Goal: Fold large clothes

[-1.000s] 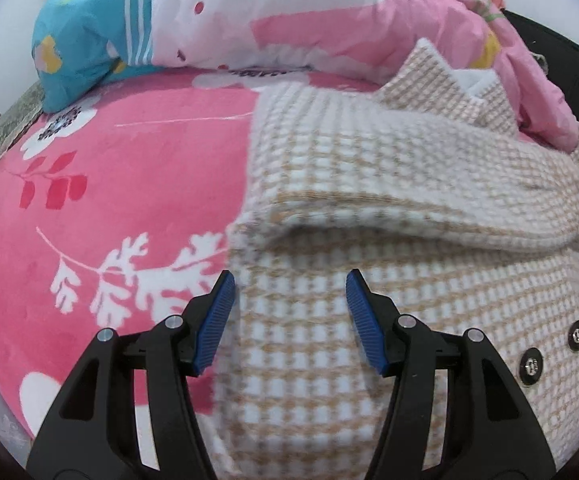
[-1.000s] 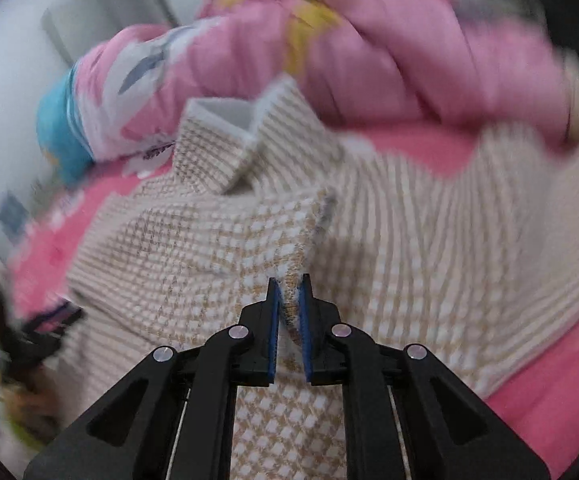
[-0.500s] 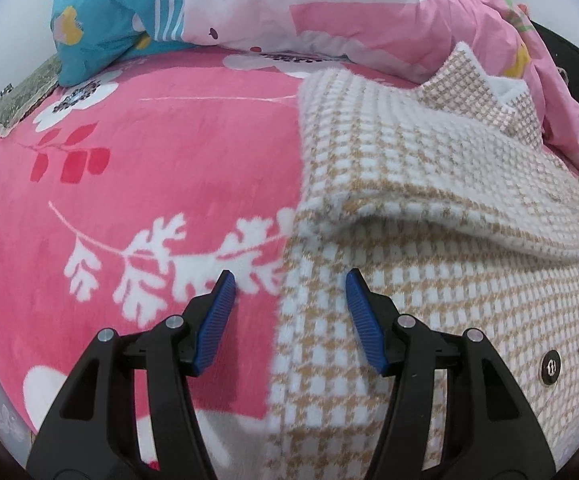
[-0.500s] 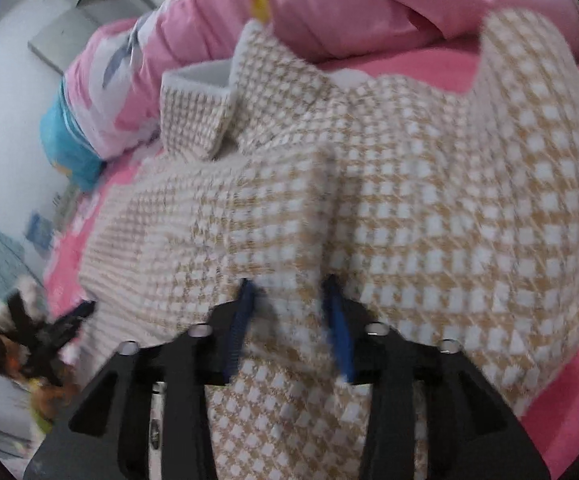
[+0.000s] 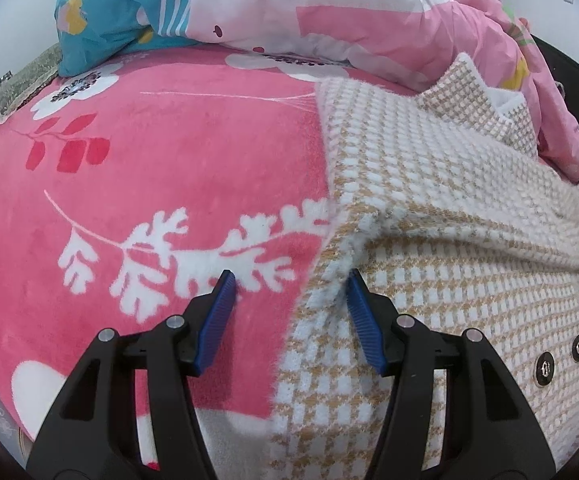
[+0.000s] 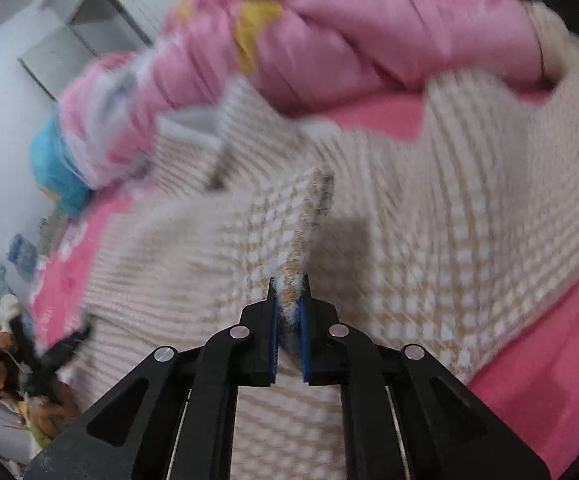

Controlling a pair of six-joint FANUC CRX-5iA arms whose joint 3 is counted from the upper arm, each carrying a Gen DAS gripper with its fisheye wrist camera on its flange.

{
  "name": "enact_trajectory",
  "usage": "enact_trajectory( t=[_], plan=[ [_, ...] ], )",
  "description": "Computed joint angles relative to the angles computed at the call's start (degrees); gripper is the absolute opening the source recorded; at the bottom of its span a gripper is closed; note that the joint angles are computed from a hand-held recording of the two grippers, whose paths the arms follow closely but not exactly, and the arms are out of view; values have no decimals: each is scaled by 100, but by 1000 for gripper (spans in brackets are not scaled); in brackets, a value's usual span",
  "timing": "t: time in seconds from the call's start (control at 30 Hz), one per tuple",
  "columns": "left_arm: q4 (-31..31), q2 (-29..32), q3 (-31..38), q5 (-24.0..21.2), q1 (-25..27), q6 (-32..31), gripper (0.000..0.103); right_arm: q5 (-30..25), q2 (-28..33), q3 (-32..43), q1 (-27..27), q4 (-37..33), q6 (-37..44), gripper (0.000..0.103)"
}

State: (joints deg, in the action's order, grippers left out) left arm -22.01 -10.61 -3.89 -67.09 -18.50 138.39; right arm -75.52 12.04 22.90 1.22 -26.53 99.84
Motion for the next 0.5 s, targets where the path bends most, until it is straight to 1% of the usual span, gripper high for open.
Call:
enact_trajectory(
  t=[0.1,0.17,0.2,0.23,0.27,0.3,0.33,0.37,0.4,0.43,0.5],
  plan=[
    [75,-37,-15,-8,46,-86,54,-105,39,58,-327,-547,-109,9],
    [101,-91,-17,-21,56,-163,54,-55,-88,33,-412,-756,83,8],
    [84,-130,8,-51,37,-201,54,-54,-117,16,-367,-704,166,9],
    [96,-166,13,-37,40,-215,54,-102,-113,26,-270,-494,256,9],
    [77,-256,17,21,25,-191,54,-20,-150,-53,-83,-48,226,11],
    [57,-311,26,66,12,-183,54,108,-206,-153,52,289,180,16],
    [37,-357,69,101,-5,-188,54,420,-350,-364,257,829,9,21],
    [36,-385,120,140,-10,-209,54,727,-522,-539,327,1069,-78,25],
    [88,-411,187,236,12,-284,54,840,-625,-571,282,1010,-40,34],
    [152,-396,268,330,45,-383,54,926,-710,-531,167,722,100,38],
    [257,-248,473,418,99,-572,54,876,-690,-359,143,489,242,39]
  ],
)
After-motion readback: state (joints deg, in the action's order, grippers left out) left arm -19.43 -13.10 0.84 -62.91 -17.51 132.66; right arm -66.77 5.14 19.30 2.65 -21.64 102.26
